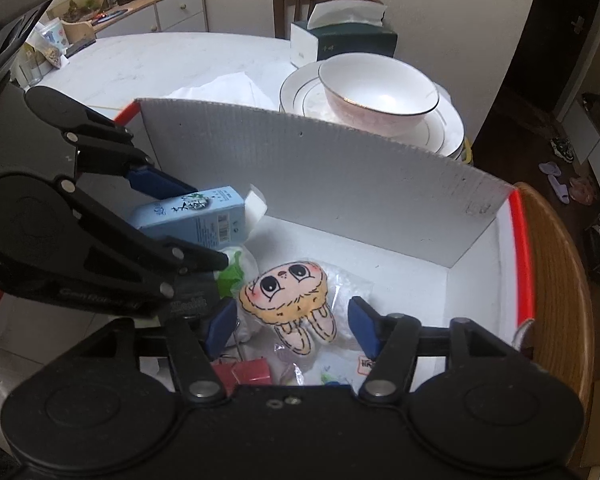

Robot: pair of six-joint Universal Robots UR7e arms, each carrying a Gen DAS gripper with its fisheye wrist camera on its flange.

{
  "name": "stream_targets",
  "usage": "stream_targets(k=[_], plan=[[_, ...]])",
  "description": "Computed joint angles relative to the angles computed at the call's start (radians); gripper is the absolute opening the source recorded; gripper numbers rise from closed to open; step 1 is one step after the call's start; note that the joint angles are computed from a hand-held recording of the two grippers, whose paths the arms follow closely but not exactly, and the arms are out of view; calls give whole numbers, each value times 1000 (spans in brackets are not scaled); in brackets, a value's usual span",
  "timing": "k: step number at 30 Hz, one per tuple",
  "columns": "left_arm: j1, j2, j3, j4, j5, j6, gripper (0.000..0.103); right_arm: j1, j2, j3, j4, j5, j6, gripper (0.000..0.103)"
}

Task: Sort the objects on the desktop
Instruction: 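Lower both items into the box and open both grippers, then withdraw both grippers from the box back toward the table items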

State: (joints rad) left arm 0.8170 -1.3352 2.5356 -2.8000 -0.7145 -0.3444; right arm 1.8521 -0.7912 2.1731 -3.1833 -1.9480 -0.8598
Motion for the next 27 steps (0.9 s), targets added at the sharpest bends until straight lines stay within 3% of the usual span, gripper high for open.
stream_targets(k=[9,17,27], plan=[[-56,-80,44,-4,-14,-30,57,-10,-86,48,11,51,-15,67],[-147,-175,100,17,-34,-90,57,-27,-176,105,2,127,14,68],[-280,-333,170,145,-21,-214,57,-41,-245,170,-19,205,55,75]])
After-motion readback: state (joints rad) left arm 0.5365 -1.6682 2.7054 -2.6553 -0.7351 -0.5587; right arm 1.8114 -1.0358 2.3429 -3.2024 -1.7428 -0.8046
